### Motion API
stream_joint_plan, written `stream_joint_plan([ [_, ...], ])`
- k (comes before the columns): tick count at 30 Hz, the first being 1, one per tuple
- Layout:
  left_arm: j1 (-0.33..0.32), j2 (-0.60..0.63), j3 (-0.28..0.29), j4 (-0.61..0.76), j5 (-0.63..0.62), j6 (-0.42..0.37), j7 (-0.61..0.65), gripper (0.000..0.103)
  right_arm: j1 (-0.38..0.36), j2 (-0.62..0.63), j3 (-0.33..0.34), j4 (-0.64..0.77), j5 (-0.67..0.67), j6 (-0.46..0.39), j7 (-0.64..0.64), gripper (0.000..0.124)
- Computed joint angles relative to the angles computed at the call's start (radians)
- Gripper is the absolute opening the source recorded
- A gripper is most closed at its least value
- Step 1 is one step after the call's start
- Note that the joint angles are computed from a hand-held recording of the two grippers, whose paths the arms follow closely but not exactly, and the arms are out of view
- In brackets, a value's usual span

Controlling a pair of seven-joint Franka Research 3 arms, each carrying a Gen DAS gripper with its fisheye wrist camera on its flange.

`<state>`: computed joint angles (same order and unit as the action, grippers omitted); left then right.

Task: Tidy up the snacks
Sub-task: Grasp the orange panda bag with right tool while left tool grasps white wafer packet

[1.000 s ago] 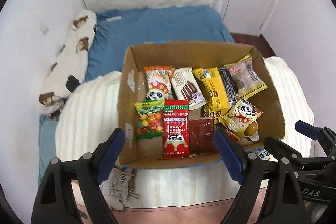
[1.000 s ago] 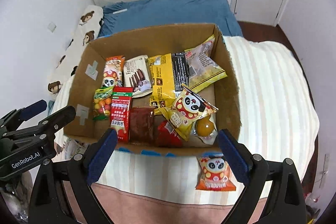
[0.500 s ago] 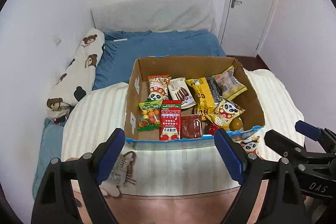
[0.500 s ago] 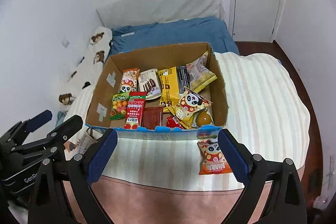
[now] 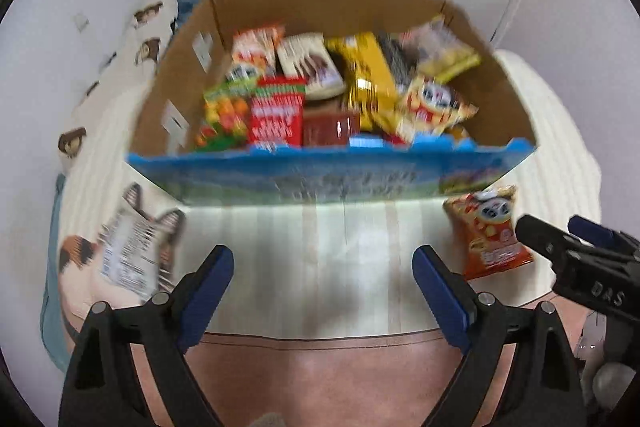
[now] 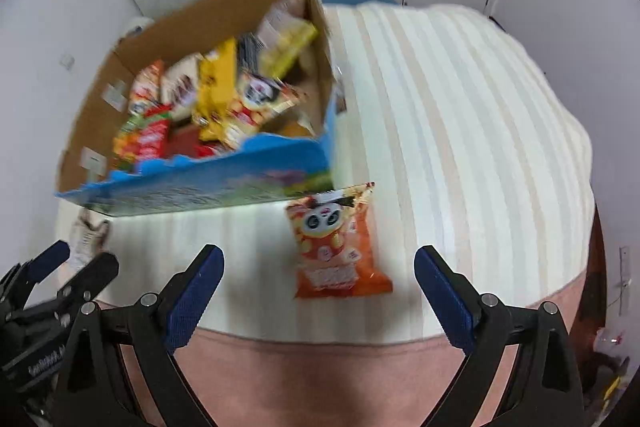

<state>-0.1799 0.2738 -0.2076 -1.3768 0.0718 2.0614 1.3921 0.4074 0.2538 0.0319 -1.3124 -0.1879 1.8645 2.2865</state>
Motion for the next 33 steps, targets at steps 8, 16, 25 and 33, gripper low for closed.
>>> stream_joint_plan([
  [8,-0.039,0.047,0.015,-0.019,0.114,-0.004,-0.066,0.091,-0.008,0.235,-0.022,0.229,0.038,-0.178,-0.150,0.062],
  [16,-0.008,-0.028,0.028,-0.113,0.158,0.026,-0.061,0.091,-0.006,0.164,-0.019,0.102,0.123,-0.111,-0.139,0.051],
  [25,0.096,-0.019,0.081,-0.057,0.170,-0.099,0.028,0.091,0.026,0.155,0.040,0.033,0.287,-0.011,-0.060,0.051],
  [33,0.140,0.174,0.098,0.201,0.182,-0.228,0.126,0.092,0.060,0.242,0.035,0.141,0.296,-0.054,0.002,0.053],
])
